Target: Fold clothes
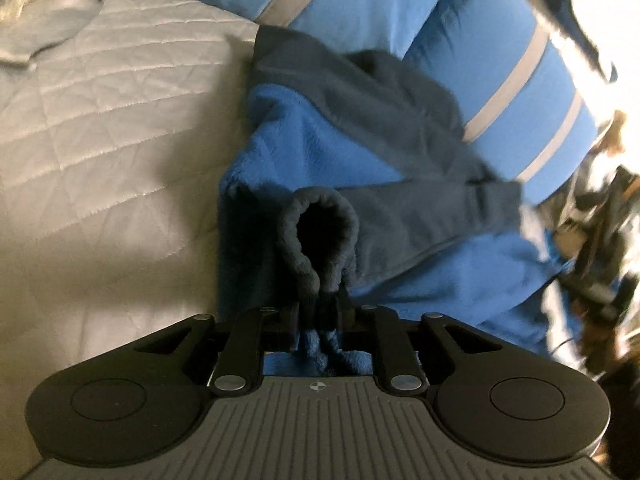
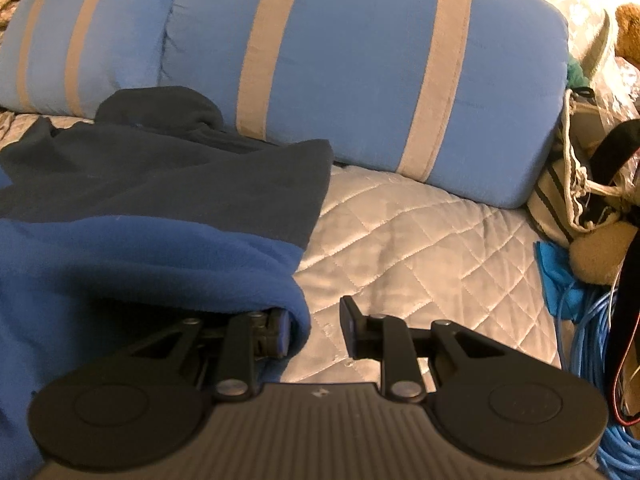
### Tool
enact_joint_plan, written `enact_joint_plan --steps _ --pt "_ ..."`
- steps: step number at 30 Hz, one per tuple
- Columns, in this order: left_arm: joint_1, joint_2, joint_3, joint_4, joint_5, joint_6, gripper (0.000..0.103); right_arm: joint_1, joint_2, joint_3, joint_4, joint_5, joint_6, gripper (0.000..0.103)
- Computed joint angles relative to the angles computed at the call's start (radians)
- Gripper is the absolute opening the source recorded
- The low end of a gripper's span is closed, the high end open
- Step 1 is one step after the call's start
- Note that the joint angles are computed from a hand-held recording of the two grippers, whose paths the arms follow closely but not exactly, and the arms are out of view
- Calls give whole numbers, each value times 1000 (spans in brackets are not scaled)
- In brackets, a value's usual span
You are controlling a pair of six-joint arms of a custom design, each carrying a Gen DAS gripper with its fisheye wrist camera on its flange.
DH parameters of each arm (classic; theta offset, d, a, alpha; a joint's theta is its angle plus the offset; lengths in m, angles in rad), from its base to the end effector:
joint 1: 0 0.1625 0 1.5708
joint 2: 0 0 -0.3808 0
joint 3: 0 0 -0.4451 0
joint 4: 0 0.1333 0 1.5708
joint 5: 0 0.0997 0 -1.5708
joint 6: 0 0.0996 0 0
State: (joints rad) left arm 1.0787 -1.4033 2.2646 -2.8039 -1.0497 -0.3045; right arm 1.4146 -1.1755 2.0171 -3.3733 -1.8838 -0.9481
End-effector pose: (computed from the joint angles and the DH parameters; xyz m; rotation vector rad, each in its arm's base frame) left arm -0.0645 -0.5074 0.1560 0.1184 2.7077 -0.7491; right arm 0.0115 -0.5869 0.2095 0.7005 -2.1580 0.8162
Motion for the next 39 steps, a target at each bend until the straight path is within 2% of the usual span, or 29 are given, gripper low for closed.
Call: enact_joint_plan --steps 1,3,4,9,12,13,15,17,22,24,27,29,31,33,34,39 --pt "-10 3 3 5 26 14 28 4 12 -7 -8 -20 3 45" --pt "-31 10 10 14 77 42 29 9 29 -17 -23 -54 -4 56" --pt "-39 10 12 19 94 53 30 11 37 -21 -30 -69 -9 59" --pt "-41 -38 34 27 72 53 36 -6 -12 13 -4 -48 -39 81" --pt "-51 -74 58 25 70 18 40 -21 -66 44 38 -12 -60 88" --pt "-57 -88 66 27 76 7 41 -25 -86 55 60 0 -66 88" --pt "-79 -120 86 41 107 -10 50 -31 -129 80 102 25 -84 88" --pt "-102 -153 104 47 130 -21 52 -39 -181 110 165 62 -105 88" --pt "-155 -218 128 39 144 -38 53 -78 -331 143 524 235 -141 81" --pt "-176 -221 129 15 147 -34 53 -88 -348 137 633 279 -163 75" --pt "-203 -208 123 -30 140 -27 54 -96 -340 122 743 327 -185 75" --pt "-217 -191 115 -53 134 -18 55 -94 -322 120 747 337 -180 75" --pt "-232 -172 104 -53 142 -7 55 -92 -297 120 725 342 -169 62" --pt "-240 -160 95 -51 145 0 55 -87 -279 125 699 333 -155 44" --pt "-243 -154 90 -49 147 4 55 -82 -274 122 708 318 -146 19" --pt "-247 -112 52 -43 164 38 55 -82 -305 160 680 301 -181 10"
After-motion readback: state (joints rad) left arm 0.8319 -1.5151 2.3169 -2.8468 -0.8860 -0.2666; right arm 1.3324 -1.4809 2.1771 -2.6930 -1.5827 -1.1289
